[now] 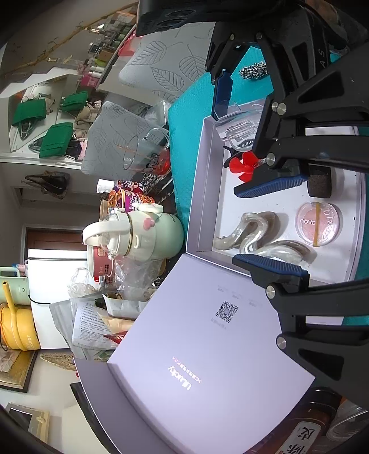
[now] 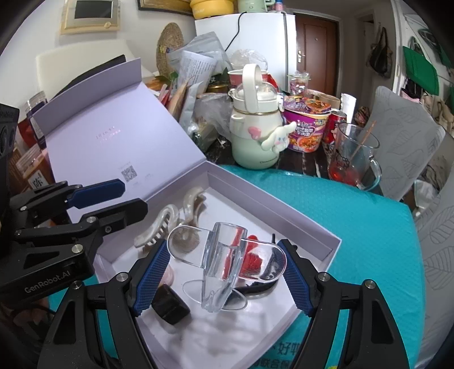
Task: Organize rigid objects
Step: 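Open both tools to drop the hair tie and plastic stand into the box, then withdraw both open tools from the box toward the scrunchie and lollipop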
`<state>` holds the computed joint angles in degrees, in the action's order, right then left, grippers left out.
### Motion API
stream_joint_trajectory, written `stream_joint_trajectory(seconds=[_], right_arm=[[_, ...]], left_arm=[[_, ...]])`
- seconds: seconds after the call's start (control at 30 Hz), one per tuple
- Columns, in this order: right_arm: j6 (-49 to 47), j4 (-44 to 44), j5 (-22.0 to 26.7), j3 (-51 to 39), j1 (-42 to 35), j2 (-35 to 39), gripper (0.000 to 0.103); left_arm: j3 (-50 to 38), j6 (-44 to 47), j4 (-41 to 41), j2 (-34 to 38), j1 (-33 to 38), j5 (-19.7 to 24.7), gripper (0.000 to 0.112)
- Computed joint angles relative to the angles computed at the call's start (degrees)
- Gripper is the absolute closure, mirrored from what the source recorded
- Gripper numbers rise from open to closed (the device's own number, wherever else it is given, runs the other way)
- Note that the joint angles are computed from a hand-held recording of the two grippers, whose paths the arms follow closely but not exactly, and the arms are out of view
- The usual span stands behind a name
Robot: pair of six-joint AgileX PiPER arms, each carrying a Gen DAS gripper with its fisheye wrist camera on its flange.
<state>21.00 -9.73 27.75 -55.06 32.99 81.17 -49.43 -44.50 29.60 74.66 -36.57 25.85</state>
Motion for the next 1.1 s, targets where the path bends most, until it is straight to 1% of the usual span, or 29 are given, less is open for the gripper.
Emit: stream_joint_trajectory(seconds=[0.1,0.2,0.27,0.37,0.53,0.93,1.1], right_arm=[[-0.20,0.40,0.84,-0.33,0.26,0.49,0.025],[3.40,-3.50,2.30,-0.59,1.72,0.45,0.023],[4.18,-4.34,2.46,-0.37,2.08,-0.21,0.017],[5.11,-5.15,3.34,-0.35,2.42,-1.49,0.017],[9.00,-8.85,5.80,-0.31,4.23,-4.23,0.017],[19.85,-19.39,13.89,-1.19,11.99,-12.55,0.016],[24.83,-25.37,18.52,-1.26,17.08,-15.83,0.015]], left_arm=[[-0.24,-2.61,2.58,0.02,-0.88,1.44,0.071],[-0.41,-6.18,6.24,-0.31,-2.52,3.75,0.071],[-0.60,-5.57,5.47,-0.81,-2.43,4.34,0.071],[-1.32,-5.84,5.05,-1.50,-2.80,6.49,0.071],[-1.75,-8.33,7.03,-3.69,-4.82,9.68,0.071],[-4.85,-13.48,11.43,-8.85,-12.61,19.31,0.071],[-5.91,-16.19,13.97,-10.13,-16.93,23.41,0.071]])
